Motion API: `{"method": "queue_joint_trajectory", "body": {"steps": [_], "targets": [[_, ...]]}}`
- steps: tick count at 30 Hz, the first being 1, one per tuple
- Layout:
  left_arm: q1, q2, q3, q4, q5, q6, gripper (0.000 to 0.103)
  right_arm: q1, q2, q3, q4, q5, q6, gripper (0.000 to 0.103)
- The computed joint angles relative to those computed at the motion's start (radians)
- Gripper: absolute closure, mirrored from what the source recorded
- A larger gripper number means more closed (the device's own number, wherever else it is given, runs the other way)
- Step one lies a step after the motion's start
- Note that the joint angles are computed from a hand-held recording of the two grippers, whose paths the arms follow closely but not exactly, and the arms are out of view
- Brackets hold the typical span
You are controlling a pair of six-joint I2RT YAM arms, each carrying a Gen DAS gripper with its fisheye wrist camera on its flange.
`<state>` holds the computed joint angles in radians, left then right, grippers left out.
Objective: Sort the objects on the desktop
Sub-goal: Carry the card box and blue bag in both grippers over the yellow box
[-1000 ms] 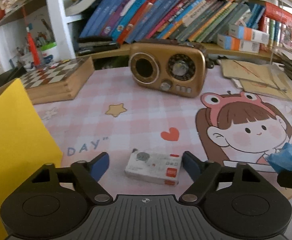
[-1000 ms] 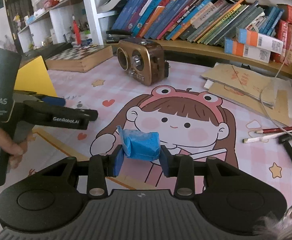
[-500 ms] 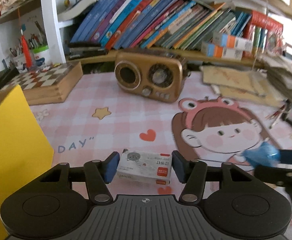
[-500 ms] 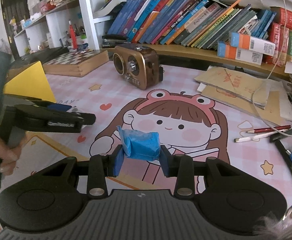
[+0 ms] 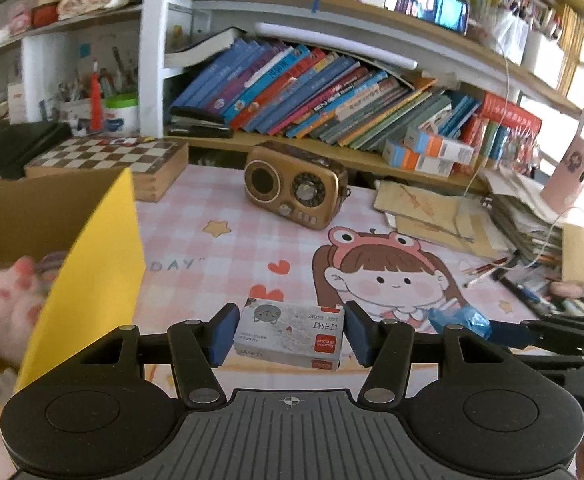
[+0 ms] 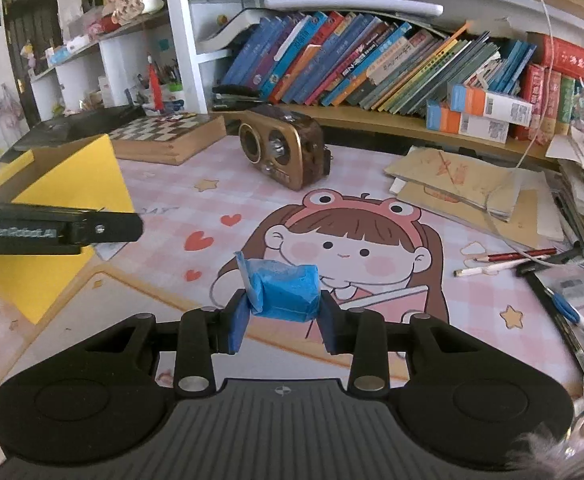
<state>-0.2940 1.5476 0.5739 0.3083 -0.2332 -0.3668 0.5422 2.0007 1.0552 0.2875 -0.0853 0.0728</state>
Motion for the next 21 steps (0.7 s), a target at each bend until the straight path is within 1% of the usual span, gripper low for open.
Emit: {"method": "queue_joint_trajectory", "body": {"steps": [5,9,15,21], "targets": [[-0.026,-0.172,-0.115,-0.039,-0.017,-0.028,0.047,0.038,-0.108,-0.103,0.006,0.042,0.054,0.070],[-0.033,-0.319,-0.192,-0.099,-0.011,-0.056,0.047,0.079,-0.188,-0.172,-0.006,0.084,0.081,0.070],[-0.039,-0.547,-0.289,-0.222,0.002,-0.086,0.047,0.158,-0.299,-0.259,-0.033,0.151,0.122,0.070],[-0.034,-0.766,-0.360,-0.366,0.031,-0.084,0.047,0.256,-0.376,-0.316,-0.069,0.252,0.192,0.070]]}}
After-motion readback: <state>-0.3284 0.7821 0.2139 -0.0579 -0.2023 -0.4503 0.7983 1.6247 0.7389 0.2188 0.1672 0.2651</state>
